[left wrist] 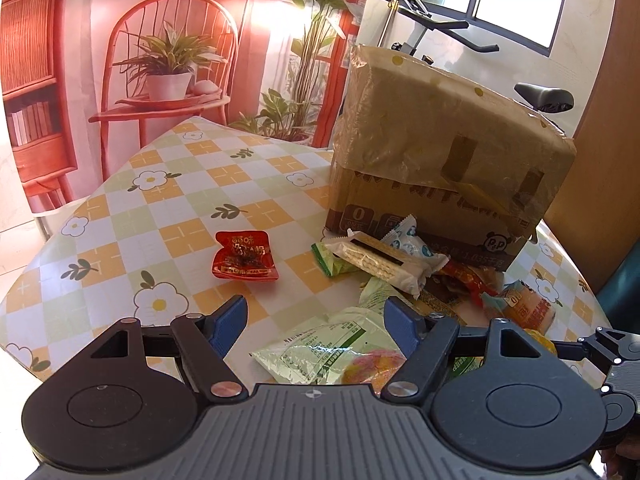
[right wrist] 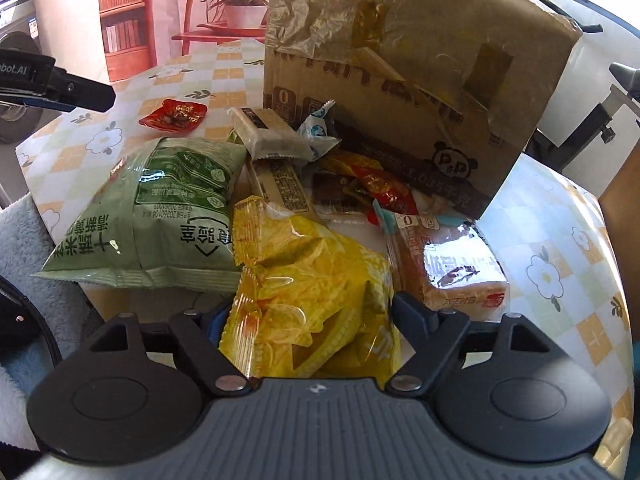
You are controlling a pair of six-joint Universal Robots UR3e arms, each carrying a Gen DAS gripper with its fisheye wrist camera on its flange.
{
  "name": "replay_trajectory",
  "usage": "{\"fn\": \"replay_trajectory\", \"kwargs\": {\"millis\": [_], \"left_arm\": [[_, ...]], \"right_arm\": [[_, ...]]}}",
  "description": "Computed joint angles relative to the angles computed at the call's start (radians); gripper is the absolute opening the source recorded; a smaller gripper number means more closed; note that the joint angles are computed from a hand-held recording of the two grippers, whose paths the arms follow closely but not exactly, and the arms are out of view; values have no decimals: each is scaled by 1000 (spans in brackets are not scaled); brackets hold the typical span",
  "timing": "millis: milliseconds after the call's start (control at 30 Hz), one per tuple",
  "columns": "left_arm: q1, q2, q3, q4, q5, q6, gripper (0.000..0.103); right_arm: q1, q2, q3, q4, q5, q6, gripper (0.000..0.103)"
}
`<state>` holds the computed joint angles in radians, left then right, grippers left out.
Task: Organize snacks
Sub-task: 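Grasp the pale green candy bag with left tool while right tool grasps yellow bag, then carry both bags over the box and open both tools to drop them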
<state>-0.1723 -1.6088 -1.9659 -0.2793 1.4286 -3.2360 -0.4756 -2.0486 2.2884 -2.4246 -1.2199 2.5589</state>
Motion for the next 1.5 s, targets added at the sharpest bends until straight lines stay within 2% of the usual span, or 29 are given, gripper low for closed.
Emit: {"fn": "replay_trajectory", "kwargs": {"millis": [200,333,467,700,733,933,1100,1133,1267,1367,1500], "left_arm": [[-8,-34,11,-37,-30,5,79],[17,-50,19,-90,-70,-27,87],[45,-65,20,-120,-117,-69,92],[76,-154,78,-164,-258,-126,100],[68,-172,88,-161,-254,-141,103],[81,-236,103,-157,-304,-183,103],[54,-277,139,-127,-267,-202,103],[49,-277,142,-122,-261,-202,101],[33,-223,80,-31,-225,-149,79],[28,-182,43,8,-198,-128,73],[15,-119,-20,118,-142,-93,72]], "right_arm": [[29,57,31,-142,25,37,72],[67,95,55,-244,0,78,72],[60,88,72,-263,11,80,72],[58,85,80,-273,14,73,72],[58,87,78,-271,14,72,72],[56,89,85,-284,19,78,72],[62,90,89,-295,14,84,72],[62,90,89,-295,14,84,72],[50,81,98,-297,27,78,71],[34,61,93,-265,48,72,67],[-38,-4,88,-173,130,57,66]]}}
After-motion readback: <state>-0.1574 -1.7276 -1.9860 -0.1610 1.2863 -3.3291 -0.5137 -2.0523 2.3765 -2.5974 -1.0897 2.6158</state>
